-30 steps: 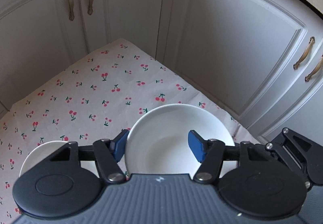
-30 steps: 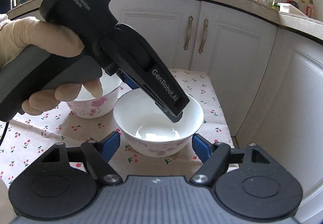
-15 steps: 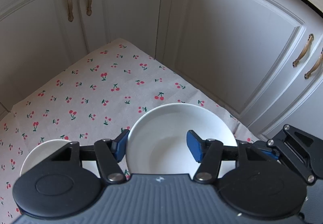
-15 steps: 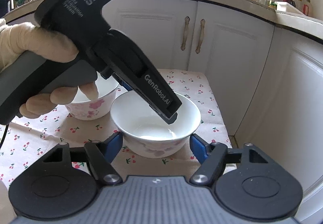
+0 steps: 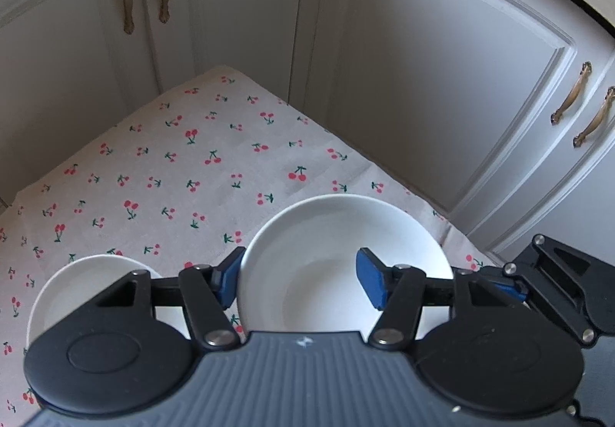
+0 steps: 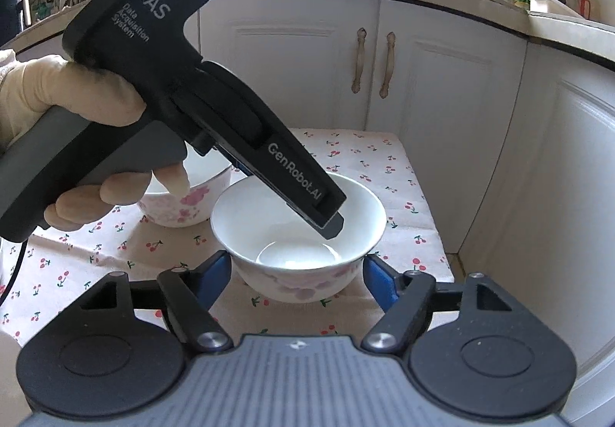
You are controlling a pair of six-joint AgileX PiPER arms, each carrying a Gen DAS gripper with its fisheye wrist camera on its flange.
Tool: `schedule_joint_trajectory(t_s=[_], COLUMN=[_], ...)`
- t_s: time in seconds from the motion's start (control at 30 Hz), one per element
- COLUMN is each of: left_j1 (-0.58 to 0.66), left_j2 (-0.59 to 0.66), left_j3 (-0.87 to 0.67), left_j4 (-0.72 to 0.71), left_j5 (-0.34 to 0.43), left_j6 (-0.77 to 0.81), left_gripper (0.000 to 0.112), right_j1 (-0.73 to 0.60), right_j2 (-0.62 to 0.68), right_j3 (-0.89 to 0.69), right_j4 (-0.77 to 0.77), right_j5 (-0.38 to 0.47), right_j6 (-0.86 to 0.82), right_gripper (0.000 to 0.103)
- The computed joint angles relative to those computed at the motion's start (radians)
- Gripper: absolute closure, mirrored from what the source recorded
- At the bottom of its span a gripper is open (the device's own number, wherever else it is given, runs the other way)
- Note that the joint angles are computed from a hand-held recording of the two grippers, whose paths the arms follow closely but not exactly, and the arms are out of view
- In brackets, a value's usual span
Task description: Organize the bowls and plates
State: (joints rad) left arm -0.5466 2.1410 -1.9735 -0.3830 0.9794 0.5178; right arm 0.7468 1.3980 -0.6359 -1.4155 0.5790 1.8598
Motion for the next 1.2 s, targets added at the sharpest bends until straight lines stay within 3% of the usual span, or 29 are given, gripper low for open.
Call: schedule_joint_trajectory(t_s=[0.33, 0.57, 0.87, 1.2], left_j1=[0.002, 0.001, 0.006, 0.038], left_j2=[-0.011, -0.072, -0.281, -0.531], left_j3=[0.023, 0.087, 0.329, 0.578], left_j4=[-0.013, -0.035, -0.081, -0.1], left_j5=[-0.013, -0.036, -0.114, -0.147], left_j6=[0.008, 0.035, 0.076, 0.078], left_gripper=[0.052, 0.052, 0.052, 0.052], right_j1=[0.011, 0.077, 0.197, 0.449], right_j2=[0.0, -0.02, -0.134, -0.205], right_j3=[0.005, -0.02, -0.042, -0.1], right_j4=[-0.011, 0.069, 0.258, 0.356], right_j5=[0.008, 0.094, 0.183, 0.384], right_j6=[0.015, -0.065, -0.209, -0.225], right_gripper=[0.022, 0.022, 0.022, 0.022])
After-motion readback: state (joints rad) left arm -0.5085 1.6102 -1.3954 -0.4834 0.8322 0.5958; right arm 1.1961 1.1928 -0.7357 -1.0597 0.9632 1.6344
